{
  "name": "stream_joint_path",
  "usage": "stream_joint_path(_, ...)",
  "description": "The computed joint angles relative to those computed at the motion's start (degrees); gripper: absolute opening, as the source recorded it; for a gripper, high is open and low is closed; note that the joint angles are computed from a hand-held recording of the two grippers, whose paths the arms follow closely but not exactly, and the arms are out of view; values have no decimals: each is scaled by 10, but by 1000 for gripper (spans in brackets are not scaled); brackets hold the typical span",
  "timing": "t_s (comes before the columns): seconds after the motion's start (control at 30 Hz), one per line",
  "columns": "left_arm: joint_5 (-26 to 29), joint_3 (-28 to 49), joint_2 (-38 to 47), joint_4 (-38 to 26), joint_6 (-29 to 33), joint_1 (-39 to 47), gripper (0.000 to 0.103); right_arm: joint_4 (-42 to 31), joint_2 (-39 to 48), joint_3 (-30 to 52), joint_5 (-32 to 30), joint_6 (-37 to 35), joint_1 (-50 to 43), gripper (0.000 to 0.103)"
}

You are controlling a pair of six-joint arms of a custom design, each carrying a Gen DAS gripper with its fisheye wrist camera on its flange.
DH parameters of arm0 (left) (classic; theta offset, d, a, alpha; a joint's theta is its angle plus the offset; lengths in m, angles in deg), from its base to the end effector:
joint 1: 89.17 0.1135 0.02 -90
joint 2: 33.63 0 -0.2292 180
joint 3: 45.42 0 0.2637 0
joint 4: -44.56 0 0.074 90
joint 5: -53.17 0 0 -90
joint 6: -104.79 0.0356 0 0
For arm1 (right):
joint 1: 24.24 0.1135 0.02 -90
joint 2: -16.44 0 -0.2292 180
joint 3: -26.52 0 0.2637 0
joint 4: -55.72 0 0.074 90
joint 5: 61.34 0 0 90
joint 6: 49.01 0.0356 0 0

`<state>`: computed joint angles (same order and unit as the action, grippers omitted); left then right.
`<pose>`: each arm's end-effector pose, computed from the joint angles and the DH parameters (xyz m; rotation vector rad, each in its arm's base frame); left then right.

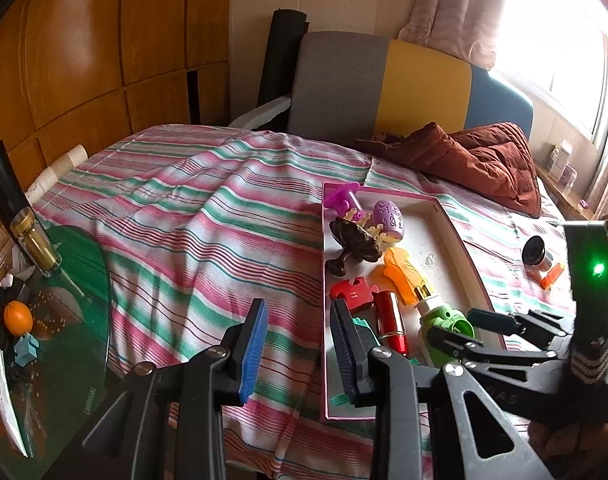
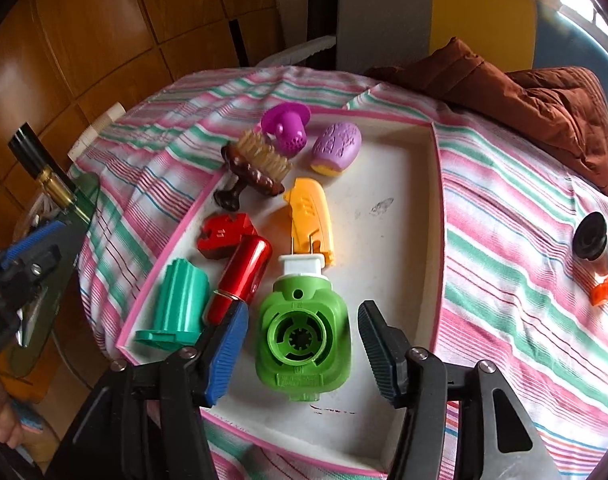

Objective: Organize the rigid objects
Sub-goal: 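Withdraw both grippers from the tray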

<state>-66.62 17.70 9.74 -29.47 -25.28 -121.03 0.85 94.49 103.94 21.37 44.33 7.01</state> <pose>0.1476 -0.0709 0.2748 -0.3683 2.3245 0.0611 0.2525 0.1585 0.2447 -0.6706 2.4874 0.3944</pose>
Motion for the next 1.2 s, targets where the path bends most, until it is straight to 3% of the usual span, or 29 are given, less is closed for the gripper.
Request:
stream_joint_path(0.6, -30, 28, 36, -8, -11, -59, 32, -16, -118, -27, -24, -13, -100, 60)
stream_joint_path(1.2, -38, 59, 90, 6, -2, -95, 32, -24, -126, -23, -73, -67, -320, 60)
